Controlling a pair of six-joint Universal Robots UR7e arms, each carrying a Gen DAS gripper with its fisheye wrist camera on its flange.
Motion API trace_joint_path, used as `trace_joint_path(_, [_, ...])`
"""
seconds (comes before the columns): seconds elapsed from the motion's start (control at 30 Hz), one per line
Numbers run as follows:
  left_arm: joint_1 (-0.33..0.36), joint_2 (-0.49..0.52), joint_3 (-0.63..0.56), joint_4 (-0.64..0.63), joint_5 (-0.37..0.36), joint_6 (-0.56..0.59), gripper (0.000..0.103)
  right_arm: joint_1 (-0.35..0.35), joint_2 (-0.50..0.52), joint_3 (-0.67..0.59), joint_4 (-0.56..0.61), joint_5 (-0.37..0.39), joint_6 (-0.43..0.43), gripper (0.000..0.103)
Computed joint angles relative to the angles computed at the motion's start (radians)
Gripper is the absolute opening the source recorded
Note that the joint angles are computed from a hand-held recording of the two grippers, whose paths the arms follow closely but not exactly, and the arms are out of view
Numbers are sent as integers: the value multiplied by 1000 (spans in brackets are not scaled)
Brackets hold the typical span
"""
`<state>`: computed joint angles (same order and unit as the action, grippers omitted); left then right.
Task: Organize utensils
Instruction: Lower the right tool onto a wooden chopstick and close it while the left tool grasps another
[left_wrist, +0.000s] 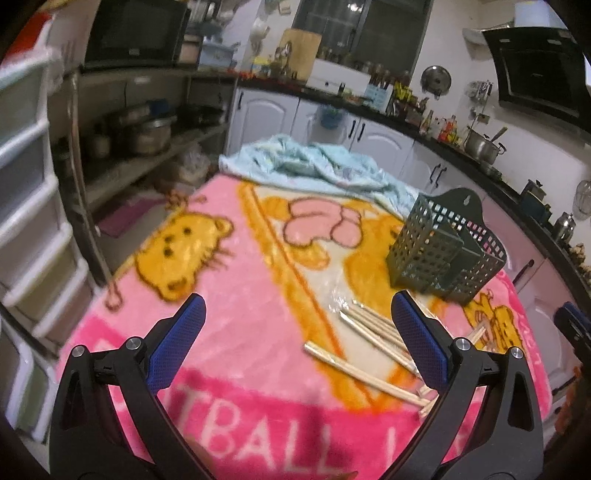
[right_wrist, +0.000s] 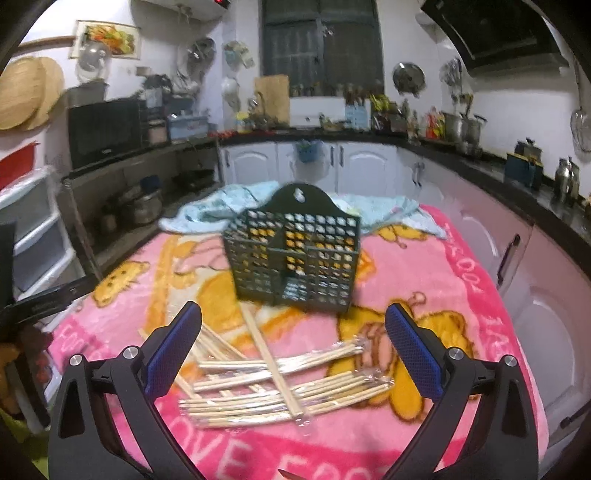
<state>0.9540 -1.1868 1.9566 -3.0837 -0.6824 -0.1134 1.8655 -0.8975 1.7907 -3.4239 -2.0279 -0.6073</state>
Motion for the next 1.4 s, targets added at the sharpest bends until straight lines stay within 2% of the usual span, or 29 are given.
trace_joint_path(0.13, [28, 7, -19, 99, -55, -69, 91, -25, 21, -54, 83, -60, 49, 83])
trace_joint_path(0.3, [73, 23, -55, 235, -164, -153, 68, -68, 34, -100, 200, -108, 131, 68])
trace_joint_path(0.47, [107, 54, -100, 332, -248, -212, 47, -105, 37, -144, 351, -98, 241, 51])
trace_joint_path(0.53, [119, 64, -118, 366, -269, -244, 44, -115, 41, -161, 397, -88, 283, 48])
trace_joint_path(0.67, [135, 79, -144, 386, -278, -264, 42, -124, 69, -211, 455, -86, 342, 43])
trace_joint_path(0.83, [144, 96, -179, 421, -265, -281, 33, -140, 102, -284, 553, -95, 446, 42])
trace_joint_path(0.97, [151, 107, -199, 434, -248, -280, 20, -150, 121, -325, 607, -97, 509, 32])
trace_joint_path(1.07, [155, 114, -210, 435, -237, -276, 11, -157, 124, -341, 621, -83, 525, 19])
trace_joint_path(1.1, [157, 116, -213, 435, -234, -275, 9, -160, 123, -345, 628, -73, 528, 17])
trace_joint_path(1.17, [161, 117, -214, 426, -240, -265, 7, -169, 117, -355, 652, -45, 539, 10])
trace_joint_path(1.23, [164, 116, -211, 413, -247, -252, 6, -174, 111, -358, 659, -26, 537, 6])
trace_joint_path(1.4, [175, 115, -214, 393, -272, -227, 1, -178, 87, -337, 633, 8, 525, 4])
